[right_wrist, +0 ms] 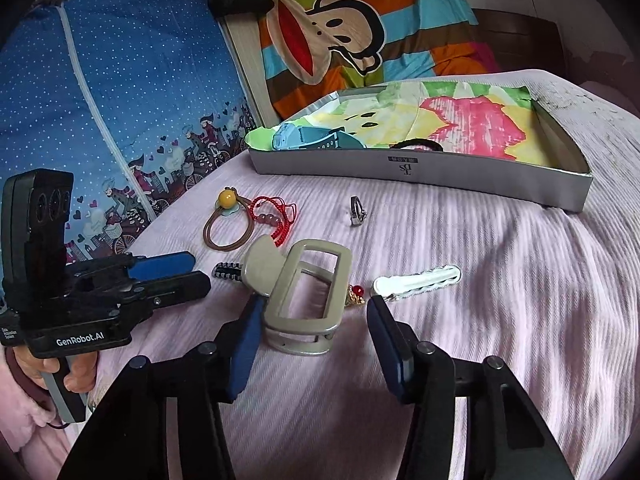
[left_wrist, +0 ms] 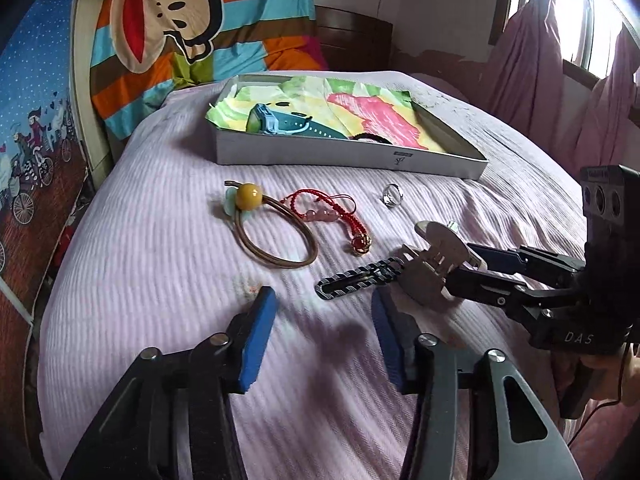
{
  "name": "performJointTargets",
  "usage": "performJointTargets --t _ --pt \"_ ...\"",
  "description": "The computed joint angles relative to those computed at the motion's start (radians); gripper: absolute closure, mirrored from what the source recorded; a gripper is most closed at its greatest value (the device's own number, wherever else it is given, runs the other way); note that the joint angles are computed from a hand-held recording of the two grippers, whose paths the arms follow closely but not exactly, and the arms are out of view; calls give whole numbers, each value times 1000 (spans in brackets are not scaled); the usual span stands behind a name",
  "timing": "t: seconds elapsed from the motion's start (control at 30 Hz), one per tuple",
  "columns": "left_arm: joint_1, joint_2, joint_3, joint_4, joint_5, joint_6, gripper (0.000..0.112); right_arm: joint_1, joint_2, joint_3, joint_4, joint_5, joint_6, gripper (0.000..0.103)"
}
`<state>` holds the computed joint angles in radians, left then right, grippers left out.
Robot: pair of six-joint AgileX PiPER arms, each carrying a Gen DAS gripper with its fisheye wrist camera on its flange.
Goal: Organize jewelry
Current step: 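Grasp the black beaded bracelet with the left tool while the right tool grasps the beige claw clip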
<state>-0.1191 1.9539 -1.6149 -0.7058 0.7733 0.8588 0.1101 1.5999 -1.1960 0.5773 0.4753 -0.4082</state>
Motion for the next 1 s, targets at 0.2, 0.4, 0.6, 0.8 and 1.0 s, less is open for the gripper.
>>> performJointTargets --t 0.2,0.4,0.6,0.8,1.0 --pt "-38 56 -80 61 26 -41 77 -17 13 -7 40 12 -17 62" --pt "-51 133 -208 96 97 -92 77 -36 7 -5 39 5 -2 62" --pt "-59 169 -269 117 152 -99 77 -46 16 -12 41 8 -6 62" --pt "-68 184 -294 114 182 -80 96 -42 26 -25 33 12 -3 62" --pt "-87 195 -306 135 183 -81 101 -37 29 -28 36 1 -7 62"
